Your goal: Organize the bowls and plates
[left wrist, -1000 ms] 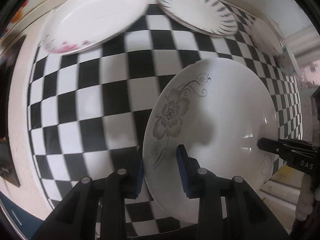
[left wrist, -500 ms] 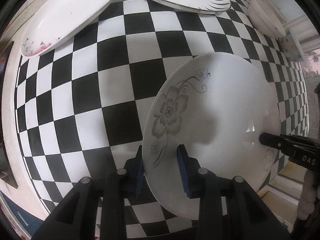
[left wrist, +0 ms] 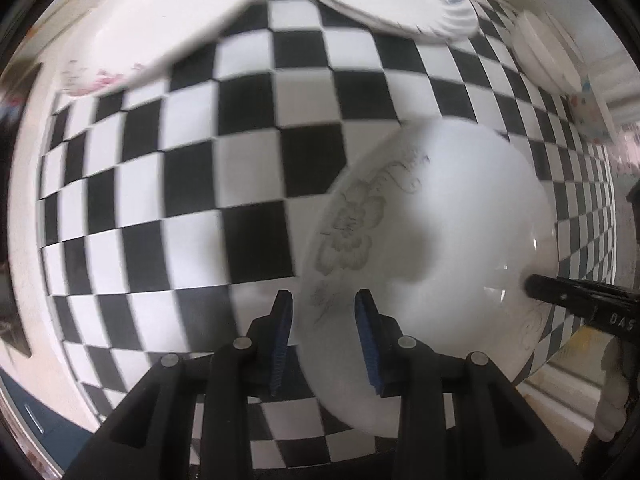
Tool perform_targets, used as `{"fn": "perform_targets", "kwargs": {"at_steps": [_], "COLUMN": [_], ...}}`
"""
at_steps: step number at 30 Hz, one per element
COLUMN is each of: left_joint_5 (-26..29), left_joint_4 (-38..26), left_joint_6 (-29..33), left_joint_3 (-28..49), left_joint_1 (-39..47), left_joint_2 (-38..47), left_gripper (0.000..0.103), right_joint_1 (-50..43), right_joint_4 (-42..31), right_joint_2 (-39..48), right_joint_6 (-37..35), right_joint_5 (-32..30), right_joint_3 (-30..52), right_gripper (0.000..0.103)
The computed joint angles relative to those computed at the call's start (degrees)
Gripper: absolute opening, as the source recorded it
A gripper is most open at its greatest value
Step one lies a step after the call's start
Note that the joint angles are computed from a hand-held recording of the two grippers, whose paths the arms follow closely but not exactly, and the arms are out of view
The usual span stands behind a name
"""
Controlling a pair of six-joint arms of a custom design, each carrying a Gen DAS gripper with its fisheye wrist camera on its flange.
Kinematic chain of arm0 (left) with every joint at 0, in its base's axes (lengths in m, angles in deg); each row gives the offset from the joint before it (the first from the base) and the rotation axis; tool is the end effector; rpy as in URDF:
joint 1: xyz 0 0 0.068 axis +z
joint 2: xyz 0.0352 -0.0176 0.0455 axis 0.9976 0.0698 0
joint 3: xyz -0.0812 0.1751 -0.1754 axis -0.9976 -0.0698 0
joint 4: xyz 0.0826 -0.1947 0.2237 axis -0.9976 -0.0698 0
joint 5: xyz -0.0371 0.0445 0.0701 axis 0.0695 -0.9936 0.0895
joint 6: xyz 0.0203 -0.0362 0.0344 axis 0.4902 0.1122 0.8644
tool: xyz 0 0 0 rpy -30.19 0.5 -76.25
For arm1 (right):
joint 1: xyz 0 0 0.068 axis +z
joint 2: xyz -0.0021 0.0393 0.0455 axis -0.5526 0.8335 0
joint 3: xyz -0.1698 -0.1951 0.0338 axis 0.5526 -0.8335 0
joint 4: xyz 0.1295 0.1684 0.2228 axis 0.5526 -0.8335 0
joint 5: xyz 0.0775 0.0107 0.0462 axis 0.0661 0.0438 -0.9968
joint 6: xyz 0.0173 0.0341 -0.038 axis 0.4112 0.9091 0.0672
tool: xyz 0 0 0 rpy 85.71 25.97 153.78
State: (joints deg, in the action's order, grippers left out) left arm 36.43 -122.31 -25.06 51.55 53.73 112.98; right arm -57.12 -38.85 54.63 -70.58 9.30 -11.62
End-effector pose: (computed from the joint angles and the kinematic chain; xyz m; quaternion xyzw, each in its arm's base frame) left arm 0.1870 -0.1229 0.1700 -0.1608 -0.9852 0.0580 0.0115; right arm 0.1599 -0.0548 0.1372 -0.1822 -0.9592 -0.2122 0.0404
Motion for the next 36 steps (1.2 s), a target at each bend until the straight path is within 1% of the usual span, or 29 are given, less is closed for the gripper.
{"fn": "perform_targets", "kwargs": {"at_steps": [1,3,5,6,7,8,11,12,13,16,17,18,20,21,22,23,25,26,28,29,31,33,34,35,36], "left_joint_5": [-0.5,-1.6,-1.1,-1.0,-1.1,-1.2,-1.2,-0.8,-0.7,1.7,2.0,3.3,5.8,7.0,7.6,7.9,8.4,8.8,9.2,9.3,8.9,8.4,8.5,8.7,9.3], "left_joint_4": [-1.0,-3.3,-5.4,-6.4,-6.9,-7.3,-6.7,-5.8,-5.1,-1.9,-1.0,-0.2,1.1,2.2,2.6,3.4,4.8,4.9,5.4,5.7,5.9,5.7,5.7,6.5,6.3], "left_joint_6": [-0.1,0.3,1.6,2.7,3.3,3.5,5.3,6.6,6.6,7.6,6.7,7.1,8.0,8.3,8.7,8.6,8.9,9.1,9.4,9.6,10.2,10.9,11.3,11.5,12.4], "left_joint_3": [0.3,1.4,3.1,4.5,5.6,6.4,9.4,10.7,11.1,15.4,16.4,17.8,20.8,22.5,23.3,24.5,26.7,28.0,29.9,31.1,32.3,33.6,33.8,33.6,34.1], "left_joint_1": [0.6,3.2,6.8,9.3,10.9,12.0,17.3,20.1,21.1,28.2,29.0,31.7,36.1,38.0,39.0,39.7,40.8,41.2,41.4,41.1,40.7,40.2,40.1,40.0,39.9], "left_joint_2": [-1.3,-4.4,-6.3,-7.0,-7.2,-7.3,-6.2,-4.5,-3.5,3.8,5.6,8.2,13.3,16.9,18.6,21.0,25.6,27.6,31.2,33.4,35.7,37.9,38.4,38.1,38.6], "left_gripper": [0.03,0.03,0.03,0.031,0.032,0.036,0.036,0.036,0.036,0.036,0.036,0.036,0.036,0.036,0.036,0.036,0.036,0.036,0.036,0.036,0.036,0.036,0.036,0.036,0.036], "right_joint_1": [-1.9,-4.3,-5.4,-5.4,-4.7,-3.9,1.3,3.7,7.3,15.2,17.7,18.8,22.6,23.6,25.3,25.4,27.3,27.8,29.2,29.8,30.6,31.0,31.2,31.2,31.3], "right_joint_4": [-1.1,-3.4,-5.6,-6.3,-7.3,-7.8,-7.1,-5.9,-3.5,3.1,5.6,6.6,9.7,9.8,10.6,10.1,10.3,10.3,7.5,6.6,3.6,1.2,-0.3,-0.7,-2.8], "right_joint_2": [0.0,-0.3,-0.3,-0.1,0.5,1.1,4.9,6.5,9.3,16.0,19.6,22.2,31.5,34.3,39.7,42.3,50.7,53.0,60.6,63.2,69.4,73.7,76.5,77.0,79.6], "right_joint_6": [-1.4,-3.7,-5.5,-5.8,-6.1,-5.9,-2.9,-1.3,1.4,8.3,10.3,10.8,12.7,13.0,13.6,12.7,12.4,12.1,10.2,9.7,9.0,8.6,8.3,7.9,7.4], "right_joint_5": [0.3,0.6,-0.5,-1.2,-2.7,-4.0,-9.6,-11.5,-12.7,-12.4,-12.2,-12.0,-9.6,-8.3,-5.7,-5.2,-3.9,-3.6,-3.1,-2.5,-1.7,-1.1,-0.9,-1.0,-1.2], "right_joint_3": [1.1,3.7,7.0,8.4,10.8,12.6,19.3,21.4,24.7,32.1,35.4,37.8,45.9,48.8,53.8,55.9,64.0,66.1,74.5,77.1,84.0,88.8,92.0,92.4,95.7], "right_gripper": [0.023,0.027,0.043,0.046,0.053,0.059,0.067,0.068,0.069,0.069,0.069,0.069,0.069,0.069,0.069,0.069,0.069,0.069,0.067,0.067,0.065,0.064,0.062,0.06,0.058]}}
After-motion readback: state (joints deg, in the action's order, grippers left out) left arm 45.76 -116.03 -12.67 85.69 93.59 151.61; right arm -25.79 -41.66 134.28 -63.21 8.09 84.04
